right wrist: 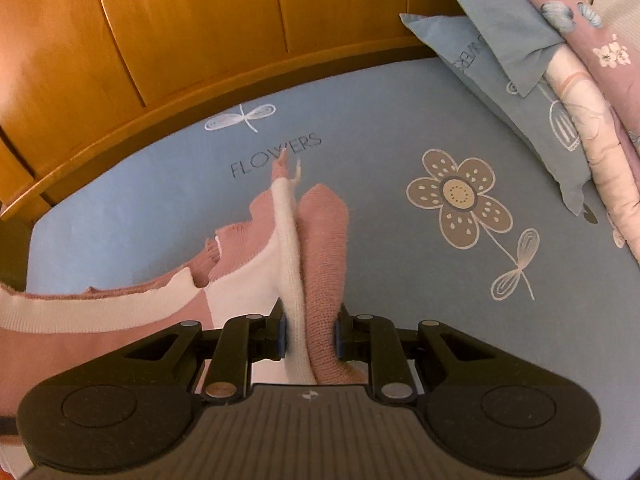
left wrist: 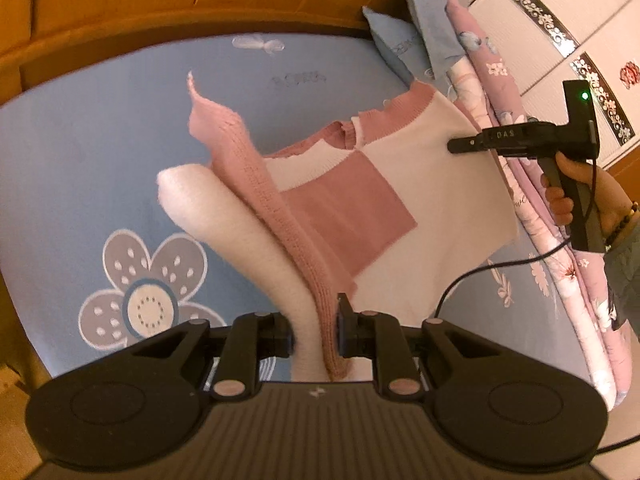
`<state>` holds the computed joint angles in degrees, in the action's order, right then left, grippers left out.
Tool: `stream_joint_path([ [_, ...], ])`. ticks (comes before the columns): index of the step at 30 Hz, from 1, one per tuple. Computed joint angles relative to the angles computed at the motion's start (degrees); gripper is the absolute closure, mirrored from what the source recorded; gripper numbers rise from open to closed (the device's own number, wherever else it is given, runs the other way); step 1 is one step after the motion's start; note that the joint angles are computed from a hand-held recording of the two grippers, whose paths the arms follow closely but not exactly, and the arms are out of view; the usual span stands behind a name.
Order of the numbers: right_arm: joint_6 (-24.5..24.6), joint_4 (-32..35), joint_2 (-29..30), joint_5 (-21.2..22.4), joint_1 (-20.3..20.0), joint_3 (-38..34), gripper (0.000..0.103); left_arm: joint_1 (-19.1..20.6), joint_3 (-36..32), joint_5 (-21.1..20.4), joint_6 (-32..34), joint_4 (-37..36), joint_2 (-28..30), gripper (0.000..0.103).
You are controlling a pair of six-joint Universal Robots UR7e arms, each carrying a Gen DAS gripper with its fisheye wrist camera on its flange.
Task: Fold clothes
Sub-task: 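Lift the sweater's side edge upward with both grippers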
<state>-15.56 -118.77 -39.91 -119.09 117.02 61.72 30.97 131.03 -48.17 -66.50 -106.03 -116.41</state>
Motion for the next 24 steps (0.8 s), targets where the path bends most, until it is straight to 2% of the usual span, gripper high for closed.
stream_joint_path([
  [5,-0.06,-0.78,1.75,-1.4,-1.29,0.26,0.079,2.0,1.42,-1.91,0.19,-0.64,-0.67,0.086],
  [9,-1.26,-5.67,2.23,-4.47,-1.9,3.24,0.079,3.62,2.46,-2.69,-0.82,0.13,-1.06,0.086],
  [13,-4.95,-10.34,3.52,-7.18,-2.38,5.02,0.078,5.93,3.61,-3.67,-1.75,0.56,-2.33,0.085],
  [21,-6.92,-15.29,6.0,-9.57,-4.19,6.74,0.076,11.57,5.4,-5.17,1.55,-5.9,-0.45,0.083],
  [24,-7.67,-18.09,6.09,-9.56,-4.65,8.08,0.074,12.43,6.69,-5.33,1.82,-8.14,-0.58,0.081],
])
